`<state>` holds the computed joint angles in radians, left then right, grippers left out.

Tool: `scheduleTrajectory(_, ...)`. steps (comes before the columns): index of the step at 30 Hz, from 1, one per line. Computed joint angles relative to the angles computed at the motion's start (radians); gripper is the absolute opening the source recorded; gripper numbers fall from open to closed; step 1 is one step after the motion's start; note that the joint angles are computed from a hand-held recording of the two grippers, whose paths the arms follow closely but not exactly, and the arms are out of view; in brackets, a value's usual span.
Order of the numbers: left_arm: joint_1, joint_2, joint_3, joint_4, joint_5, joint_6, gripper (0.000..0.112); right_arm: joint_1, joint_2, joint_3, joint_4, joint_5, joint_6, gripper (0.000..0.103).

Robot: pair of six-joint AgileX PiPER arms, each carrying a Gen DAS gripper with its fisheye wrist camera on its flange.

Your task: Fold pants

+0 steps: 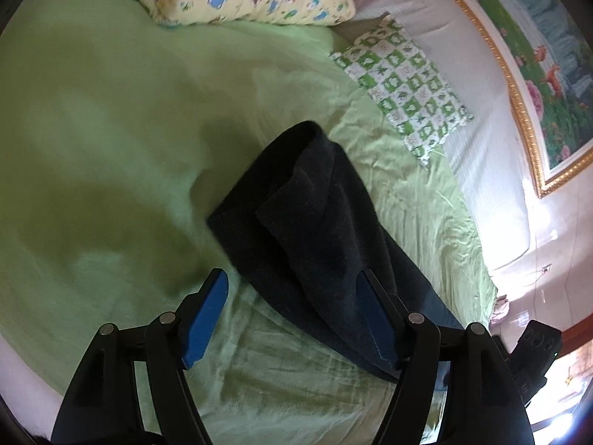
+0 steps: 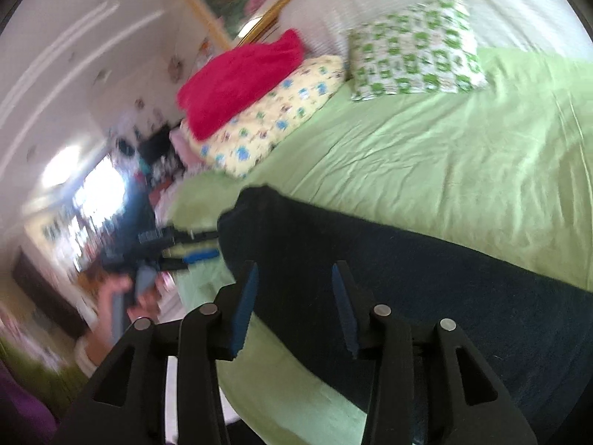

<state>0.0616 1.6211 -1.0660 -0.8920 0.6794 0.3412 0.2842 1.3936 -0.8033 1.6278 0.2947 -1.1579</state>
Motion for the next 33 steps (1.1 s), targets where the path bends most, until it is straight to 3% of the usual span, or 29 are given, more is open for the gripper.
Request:
scheduleTrajectory(3, -0.022, 0.025, -0.028, 0.059, -0.014, -0.097, 0.072, -0.064, 0.012, -0.012, 0.070, 0.060, -0.018, 0.043)
scheduleTrajectory(7, -0.049, 0.048, -0.058, 0.138, -0.046, -0.215, 0.072, -0.105, 0.054, -0.089, -0.135, 0.037, 0.209, 0.043)
scheduleTrajectory(10, -0.046, 0.064, -0.059, 0.111, -0.057, -0.223, 0.074, -0.136, 0.114, -0.168, -0.305, 0.057, 0.366, 0.043)
scheduleTrajectory(15, -0.048, 0.085, -0.070, 0.083, -0.083, -0.231, 0.074, -0.206, 0.235, -0.292, -0.406, 0.174, 0.456, 0.043)
scheduleTrajectory(21, -0.046, 0.109, -0.073, -0.028, -0.125, -0.154, 0.071, -0.283, 0.447, -0.527, -0.483, 0.447, 0.560, 0.043)
scheduleTrajectory(25, -0.057, 0.121, -0.065, -0.082, -0.134, -0.047, 0.035, -0.312, 0.611, -0.750, -0.579, 0.620, 0.701, 0.043)
scheduleTrajectory(26, -0.048, 0.125, -0.057, -0.127, -0.120, 0.005, 0.031, -0.317, 0.641, -0.791, -0.594, 0.659, 0.729, 0.043)
scheduleTrajectory(29, -0.026, 0.112, -0.017, -0.231, -0.104, 0.142, 0.027, -0.320, 0.743, -0.932, -0.644, 0.793, 0.796, 0.043)
scheduleTrajectory(33, -0.004, 0.066, 0.040, -0.309, -0.087, 0.274, 0.025, -0.301, 0.818, -1.038, -0.721, 0.906, 0.842, 0.043)
